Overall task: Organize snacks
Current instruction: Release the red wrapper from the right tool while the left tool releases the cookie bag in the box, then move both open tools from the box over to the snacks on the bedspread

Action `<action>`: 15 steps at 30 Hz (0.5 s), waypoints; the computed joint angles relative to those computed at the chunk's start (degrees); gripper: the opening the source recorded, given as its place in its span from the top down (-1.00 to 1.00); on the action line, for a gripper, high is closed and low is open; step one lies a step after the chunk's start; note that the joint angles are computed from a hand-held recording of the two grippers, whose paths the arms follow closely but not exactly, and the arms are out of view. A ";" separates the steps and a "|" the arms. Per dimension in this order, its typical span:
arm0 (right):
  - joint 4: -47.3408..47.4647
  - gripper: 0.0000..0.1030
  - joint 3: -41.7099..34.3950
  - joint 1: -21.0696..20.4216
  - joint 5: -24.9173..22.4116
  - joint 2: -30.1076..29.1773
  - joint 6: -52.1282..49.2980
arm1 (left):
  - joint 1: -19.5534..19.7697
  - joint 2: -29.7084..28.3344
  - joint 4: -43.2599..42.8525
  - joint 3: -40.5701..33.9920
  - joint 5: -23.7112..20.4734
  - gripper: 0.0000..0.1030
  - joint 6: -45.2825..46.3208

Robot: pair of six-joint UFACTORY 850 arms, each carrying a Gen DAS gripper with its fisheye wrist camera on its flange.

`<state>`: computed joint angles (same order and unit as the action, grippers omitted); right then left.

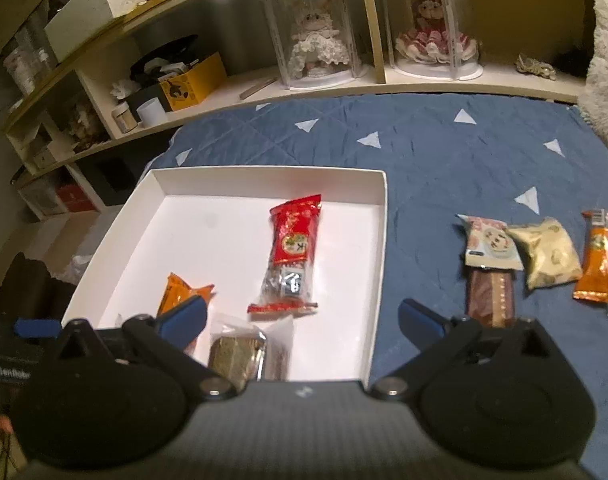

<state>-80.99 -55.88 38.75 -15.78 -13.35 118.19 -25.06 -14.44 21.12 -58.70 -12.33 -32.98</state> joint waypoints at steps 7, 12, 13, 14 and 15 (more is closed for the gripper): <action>0.24 -0.99 2.73 1.11 -3.17 2.90 -1.55 | -1.54 1.58 12.01 0.96 0.59 -1.00 -12.83; 2.25 -0.99 4.60 1.18 -4.77 4.83 -4.16 | -2.61 2.23 16.02 1.15 2.15 -1.00 -18.12; 2.67 -0.99 5.01 1.13 -5.02 5.23 -4.69 | -2.69 2.27 16.64 1.12 2.45 -1.00 -18.86; 2.97 -0.99 5.52 0.99 -5.19 5.74 -5.07 | -2.97 2.29 17.89 1.05 2.67 -1.00 -20.40; 2.97 -0.99 6.03 0.82 -5.29 6.23 -5.14 | -3.29 2.31 19.16 0.97 2.85 -1.00 -22.01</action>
